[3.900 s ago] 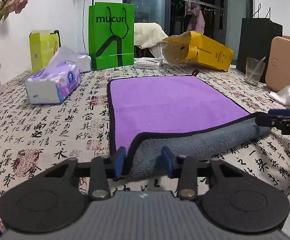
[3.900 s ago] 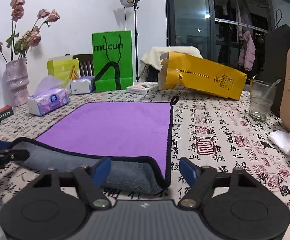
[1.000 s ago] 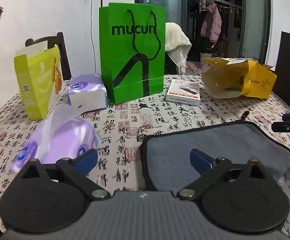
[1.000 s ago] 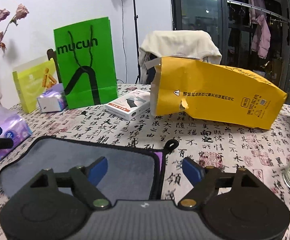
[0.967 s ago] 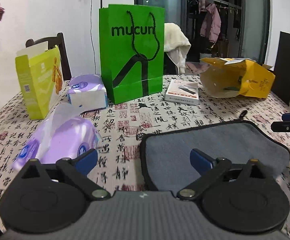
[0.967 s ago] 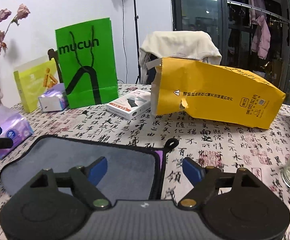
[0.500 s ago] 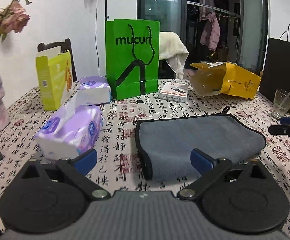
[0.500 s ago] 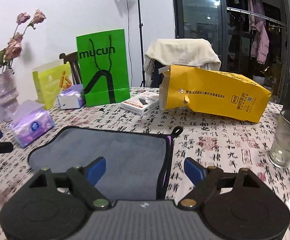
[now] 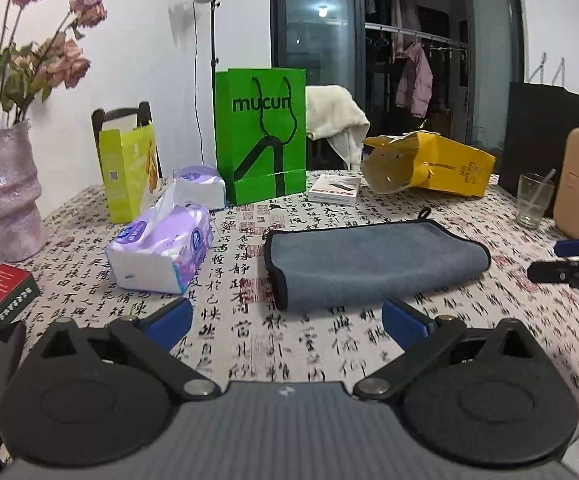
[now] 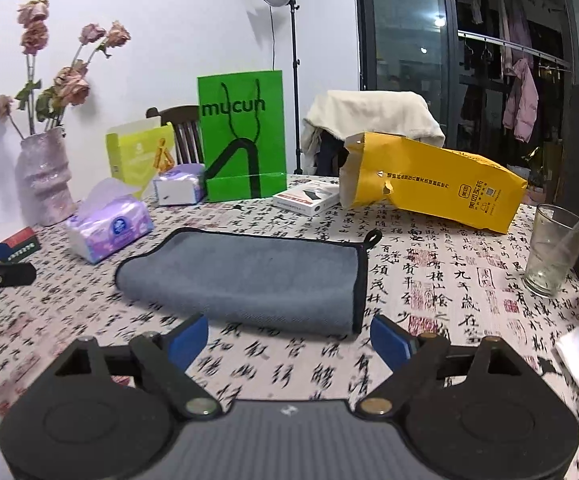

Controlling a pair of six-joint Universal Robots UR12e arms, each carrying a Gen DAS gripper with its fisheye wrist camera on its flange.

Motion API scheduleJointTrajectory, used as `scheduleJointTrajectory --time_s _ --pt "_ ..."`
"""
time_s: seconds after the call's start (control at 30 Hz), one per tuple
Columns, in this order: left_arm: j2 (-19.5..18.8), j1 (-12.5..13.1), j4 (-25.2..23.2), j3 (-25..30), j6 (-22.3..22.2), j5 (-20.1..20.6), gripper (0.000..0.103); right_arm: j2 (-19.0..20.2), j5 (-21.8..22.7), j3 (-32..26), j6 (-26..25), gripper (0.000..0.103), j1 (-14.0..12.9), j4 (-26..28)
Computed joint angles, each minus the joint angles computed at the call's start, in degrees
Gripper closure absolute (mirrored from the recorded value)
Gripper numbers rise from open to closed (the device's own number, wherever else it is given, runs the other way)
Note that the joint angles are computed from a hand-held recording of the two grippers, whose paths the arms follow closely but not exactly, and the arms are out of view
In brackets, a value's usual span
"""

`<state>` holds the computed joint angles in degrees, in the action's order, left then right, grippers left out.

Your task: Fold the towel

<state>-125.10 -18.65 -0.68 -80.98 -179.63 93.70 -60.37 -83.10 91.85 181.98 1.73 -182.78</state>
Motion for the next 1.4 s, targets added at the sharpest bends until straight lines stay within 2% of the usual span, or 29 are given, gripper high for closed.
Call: scheduleJointTrajectory --time_s 0.27,0.73,1.1,1.2,1.4 --pt "2.8 -0.6 5.5 -6.6 -0.9 0.6 0.0 -2.4 -0.8 4.9 1.8 0.014 1.1 -4.4" --pt "6.4 -2.1 14.5 -15.3 0.7 3.6 0.0 -6.1 -1.5 12.3 3.7 0.014 2.9 -9.9" --pt "8.9 -3.2 18.6 -20.5 -1.3 7.1 0.0 -8.2 -2.7 16.9 2.9 0.01 4.8 -14.9" --pt "9.3 -3.6 19.4 -21.3 -1.2 6.8 0.0 -8.6 -4.2 17.9 2.2 0.01 5.5 -16.4" --pt "9.8 -4.2 20.9 -22.7 -0.7 6.4 0.0 -9.7 -6.2 20.7 4.0 0.009 6.7 -18.7"
